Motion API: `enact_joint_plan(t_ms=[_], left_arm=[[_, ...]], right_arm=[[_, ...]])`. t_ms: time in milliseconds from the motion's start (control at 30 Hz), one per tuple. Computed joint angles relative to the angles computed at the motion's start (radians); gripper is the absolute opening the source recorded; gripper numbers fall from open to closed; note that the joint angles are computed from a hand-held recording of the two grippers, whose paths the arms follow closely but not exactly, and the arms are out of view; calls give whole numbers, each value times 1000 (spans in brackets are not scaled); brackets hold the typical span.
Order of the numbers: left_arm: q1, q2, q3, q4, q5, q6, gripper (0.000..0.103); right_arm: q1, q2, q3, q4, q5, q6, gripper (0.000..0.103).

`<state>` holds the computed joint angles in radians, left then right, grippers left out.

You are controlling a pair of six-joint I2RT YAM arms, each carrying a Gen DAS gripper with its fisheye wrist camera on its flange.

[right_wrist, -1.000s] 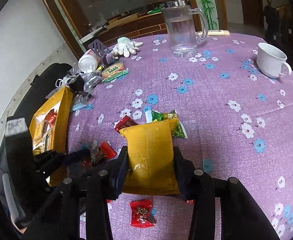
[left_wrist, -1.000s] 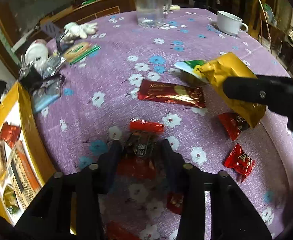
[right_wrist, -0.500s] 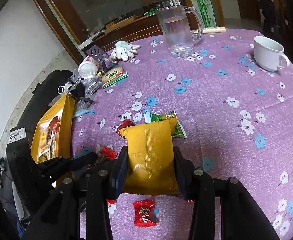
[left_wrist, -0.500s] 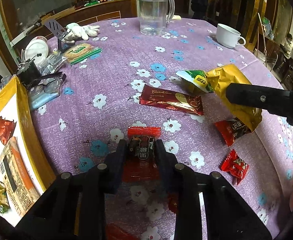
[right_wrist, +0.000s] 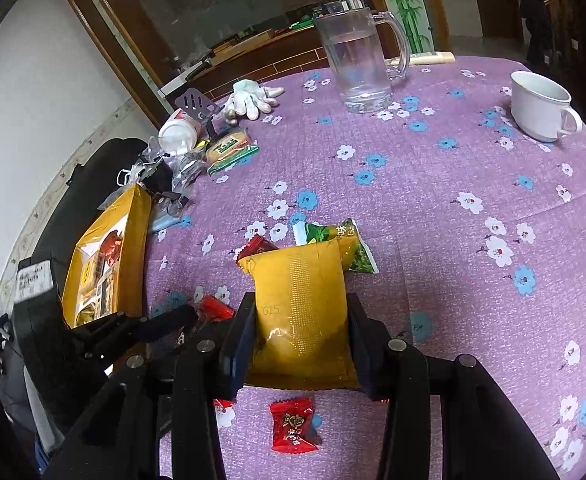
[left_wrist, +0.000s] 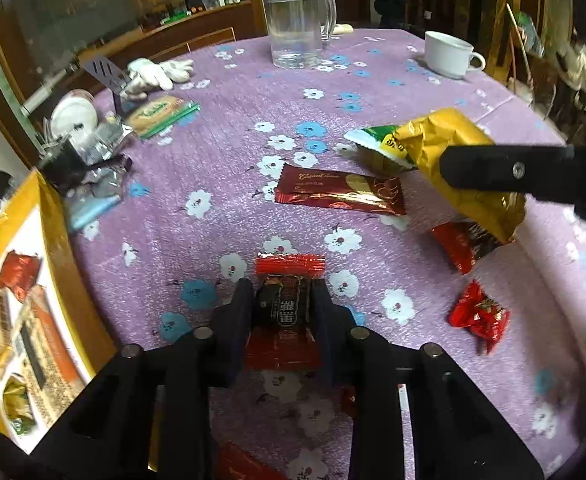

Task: Organize snacks
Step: 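Grasp the yellow chip bag with the right gripper while the left grasps a red candy, then carry the chip bag and red candy over the white box with both grippers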

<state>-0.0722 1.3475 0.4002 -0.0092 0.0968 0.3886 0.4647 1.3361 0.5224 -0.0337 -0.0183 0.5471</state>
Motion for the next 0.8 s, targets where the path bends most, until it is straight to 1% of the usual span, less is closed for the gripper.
enact_joint_plan(t_ms=[67, 400, 500, 800], left_arm=[[-5, -12, -12, 10, -8, -3, 24], [106, -10, 44, -83, 195, -24, 24], [128, -25, 48, -96, 235, -25, 24], [167, -45, 60, -122, 302, -18, 24]], right_arm=[[1, -2, -1, 2, 1, 1, 44], [12, -24, -8, 5, 17, 4, 44], [16, -21, -9, 8, 18, 4, 44], [33, 5, -3, 27, 28, -3, 44]])
